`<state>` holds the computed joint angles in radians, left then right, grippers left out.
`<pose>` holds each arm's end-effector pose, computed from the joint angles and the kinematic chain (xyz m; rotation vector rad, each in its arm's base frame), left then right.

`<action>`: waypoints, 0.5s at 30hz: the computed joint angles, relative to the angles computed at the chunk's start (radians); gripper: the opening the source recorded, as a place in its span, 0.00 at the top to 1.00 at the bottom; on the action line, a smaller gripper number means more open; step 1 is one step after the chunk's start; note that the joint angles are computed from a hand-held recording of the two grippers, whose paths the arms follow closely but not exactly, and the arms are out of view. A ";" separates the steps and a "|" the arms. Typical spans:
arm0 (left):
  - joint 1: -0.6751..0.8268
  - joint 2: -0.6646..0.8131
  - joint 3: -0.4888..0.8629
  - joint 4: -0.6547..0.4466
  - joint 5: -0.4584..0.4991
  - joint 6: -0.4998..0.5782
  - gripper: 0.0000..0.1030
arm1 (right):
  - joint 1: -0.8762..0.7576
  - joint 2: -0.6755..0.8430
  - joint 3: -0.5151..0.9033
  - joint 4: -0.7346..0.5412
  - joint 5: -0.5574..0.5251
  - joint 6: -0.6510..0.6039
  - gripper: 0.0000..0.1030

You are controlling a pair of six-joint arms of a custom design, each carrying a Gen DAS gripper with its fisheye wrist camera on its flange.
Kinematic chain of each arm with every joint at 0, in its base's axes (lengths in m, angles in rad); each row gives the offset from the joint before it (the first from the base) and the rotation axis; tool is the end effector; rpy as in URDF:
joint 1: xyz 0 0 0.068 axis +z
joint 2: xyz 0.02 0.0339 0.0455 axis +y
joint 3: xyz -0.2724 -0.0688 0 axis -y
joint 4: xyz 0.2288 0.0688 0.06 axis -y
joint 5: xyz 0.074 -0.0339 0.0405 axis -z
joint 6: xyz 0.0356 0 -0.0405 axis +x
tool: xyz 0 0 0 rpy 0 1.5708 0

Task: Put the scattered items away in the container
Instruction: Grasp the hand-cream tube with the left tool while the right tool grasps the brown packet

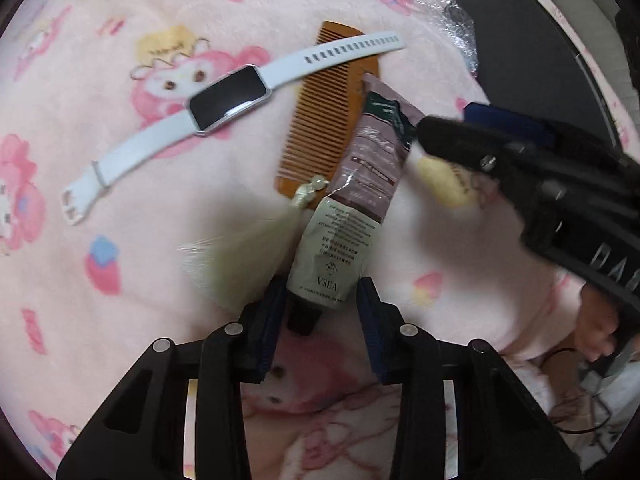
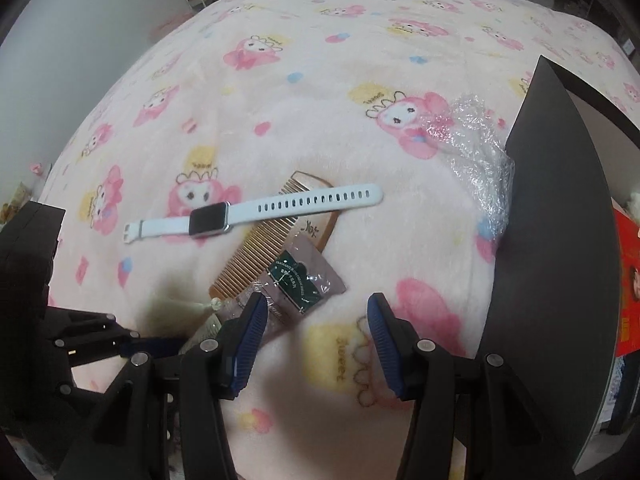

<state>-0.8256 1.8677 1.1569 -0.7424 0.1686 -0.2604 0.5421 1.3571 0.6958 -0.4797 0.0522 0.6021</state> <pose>0.2160 -0.2429 0.1618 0.8826 2.9840 -0.3198 0.1940 0.1146 0.1870 0.0978 2.7387 0.2637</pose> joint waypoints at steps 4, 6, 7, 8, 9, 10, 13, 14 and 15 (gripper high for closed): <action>0.016 -0.102 -0.061 0.007 -0.060 -0.029 0.65 | -0.021 -0.040 -0.014 0.020 -0.009 -0.022 0.53; 0.041 -0.153 -0.098 0.012 -0.074 -0.051 0.65 | -0.045 -0.095 -0.051 0.070 -0.053 -0.016 0.53; 0.056 -0.176 -0.118 0.016 -0.074 -0.067 0.65 | -0.053 -0.105 -0.055 0.073 -0.064 -0.014 0.52; 0.071 -0.205 -0.145 0.028 -0.067 -0.082 0.66 | -0.055 -0.095 -0.050 0.073 -0.069 -0.023 0.52; 0.086 -0.237 -0.178 0.046 -0.041 -0.089 0.66 | -0.055 -0.073 -0.041 0.069 -0.071 -0.034 0.52; 0.101 -0.261 -0.211 0.064 0.009 -0.086 0.66 | -0.049 -0.042 -0.029 0.075 -0.070 -0.042 0.52; 0.105 -0.287 -0.295 0.113 0.067 -0.094 0.64 | -0.030 0.040 0.000 0.126 -0.069 -0.056 0.52; 0.097 -0.280 -0.305 0.118 0.058 -0.107 0.65 | -0.033 0.064 0.015 0.142 -0.083 -0.071 0.52; 0.108 -0.262 -0.304 0.121 0.054 -0.099 0.65 | -0.035 0.094 0.026 0.170 -0.098 -0.086 0.52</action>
<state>-0.7179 1.6057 0.8532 -0.6212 0.2228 -0.3589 0.5068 1.4509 0.7219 -0.3096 -0.0453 0.5161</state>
